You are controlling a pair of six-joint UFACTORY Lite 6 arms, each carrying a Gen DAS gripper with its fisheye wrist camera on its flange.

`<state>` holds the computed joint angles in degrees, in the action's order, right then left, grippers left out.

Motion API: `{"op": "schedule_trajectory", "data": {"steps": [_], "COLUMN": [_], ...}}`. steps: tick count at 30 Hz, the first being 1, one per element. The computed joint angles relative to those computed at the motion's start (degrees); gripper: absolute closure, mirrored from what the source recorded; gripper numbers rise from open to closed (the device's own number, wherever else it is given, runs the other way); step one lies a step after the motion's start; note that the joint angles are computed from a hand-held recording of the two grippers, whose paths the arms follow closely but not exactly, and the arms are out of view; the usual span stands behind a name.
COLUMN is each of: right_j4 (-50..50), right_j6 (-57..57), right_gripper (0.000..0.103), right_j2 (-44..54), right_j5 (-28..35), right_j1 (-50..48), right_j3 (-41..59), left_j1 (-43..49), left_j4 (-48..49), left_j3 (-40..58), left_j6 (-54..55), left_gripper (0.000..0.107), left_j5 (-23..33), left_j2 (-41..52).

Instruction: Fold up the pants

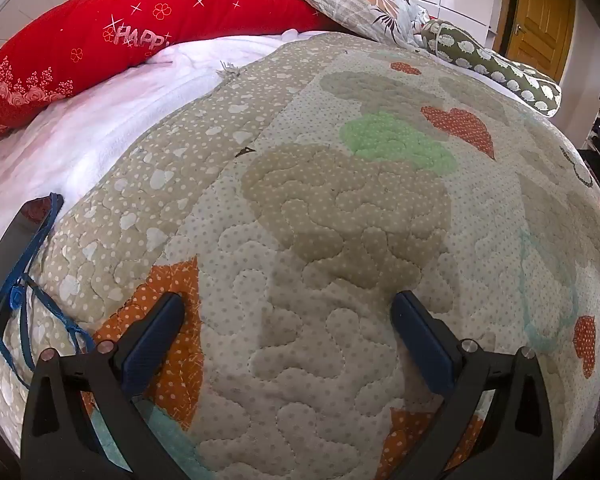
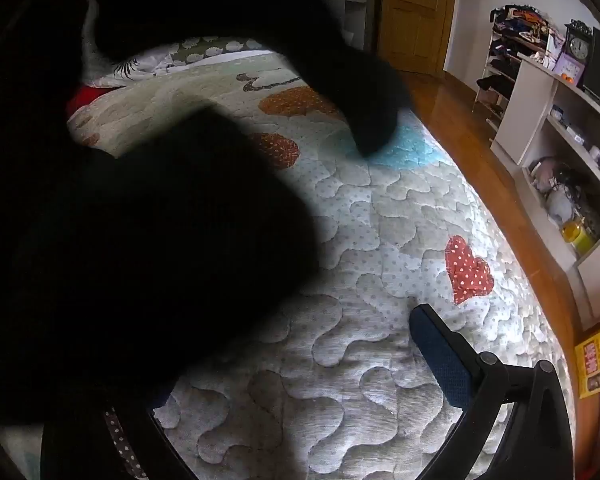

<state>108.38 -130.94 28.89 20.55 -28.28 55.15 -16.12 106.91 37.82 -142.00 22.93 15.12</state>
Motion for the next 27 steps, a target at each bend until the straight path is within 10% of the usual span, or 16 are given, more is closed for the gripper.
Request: {"op": "schedule_trajectory", "data": {"steps": [27], "right_j4": [-1.60], "right_j6": [0.84], "right_gripper": [0.000], "right_j2": [-1.21], "right_j5": [0.72], "right_j1": [-1.12], "right_j3": [-0.97], "left_j1": [-0.28], "left_j4": [-1.17], "left_j3": [0.80], "left_j6": [0.88], "left_gripper": [0.004], "left_j5": [0.06], "left_j2": [0.68]}}
